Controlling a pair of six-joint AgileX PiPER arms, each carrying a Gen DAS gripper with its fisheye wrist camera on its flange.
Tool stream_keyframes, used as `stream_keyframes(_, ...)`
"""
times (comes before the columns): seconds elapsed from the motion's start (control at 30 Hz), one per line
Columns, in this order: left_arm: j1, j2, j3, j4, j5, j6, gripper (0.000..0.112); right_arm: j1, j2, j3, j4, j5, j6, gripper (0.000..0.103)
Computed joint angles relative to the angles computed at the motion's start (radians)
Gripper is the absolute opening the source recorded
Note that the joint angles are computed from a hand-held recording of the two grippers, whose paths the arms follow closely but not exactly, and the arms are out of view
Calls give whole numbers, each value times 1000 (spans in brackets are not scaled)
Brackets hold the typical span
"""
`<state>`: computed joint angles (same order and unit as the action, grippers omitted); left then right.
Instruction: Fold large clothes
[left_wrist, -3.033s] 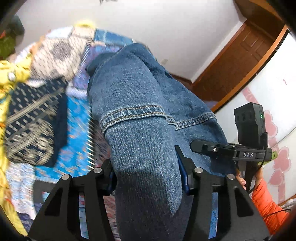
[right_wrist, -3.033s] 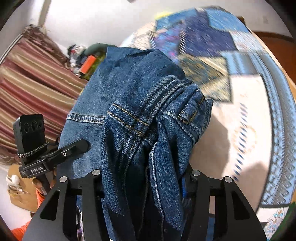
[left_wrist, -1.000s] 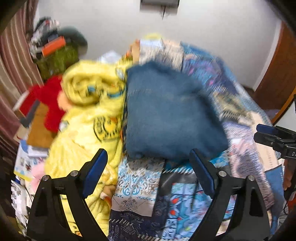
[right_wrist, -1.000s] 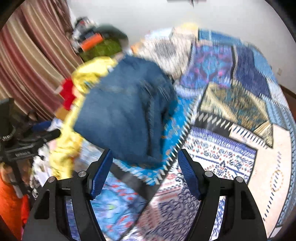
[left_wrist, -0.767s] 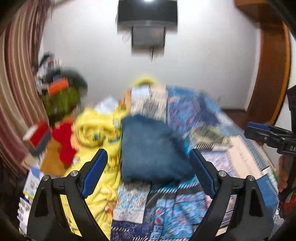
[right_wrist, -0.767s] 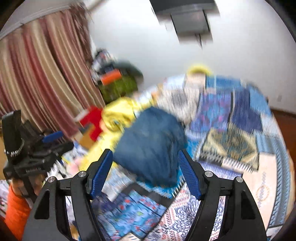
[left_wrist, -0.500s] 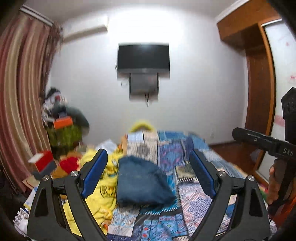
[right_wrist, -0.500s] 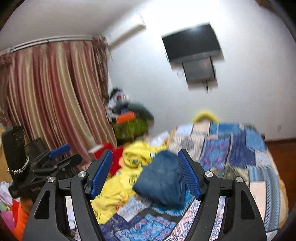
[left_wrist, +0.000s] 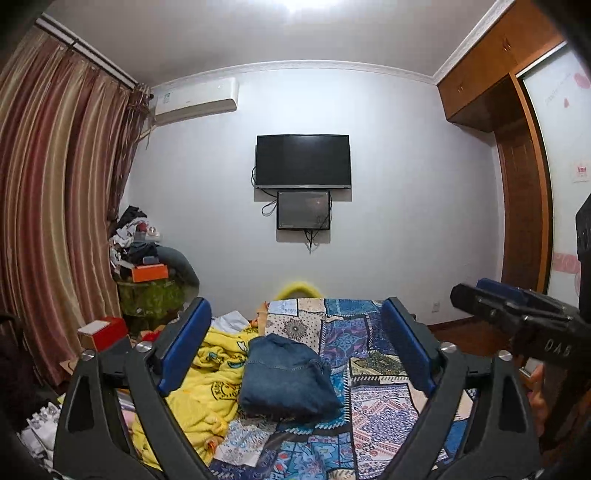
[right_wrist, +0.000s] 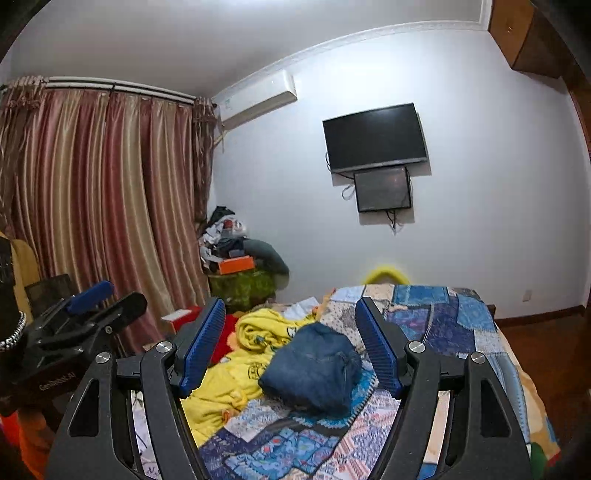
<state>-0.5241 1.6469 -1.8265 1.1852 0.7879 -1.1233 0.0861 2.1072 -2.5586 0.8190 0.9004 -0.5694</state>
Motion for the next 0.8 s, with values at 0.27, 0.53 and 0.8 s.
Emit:
stream_keyframes(0.27,-24,-10,35,17,36,-47,102,10,-73,138,-38,-72,-25,90)
stream_keyframes(0.53,-23,-8,43,15,40,-53,102,7,-144,282,-17,-157,-84,103)
stream_keyframes(0.8,-23,-7,45,14,41,-56,102,7,-168,326,-13,-173,-101,103)
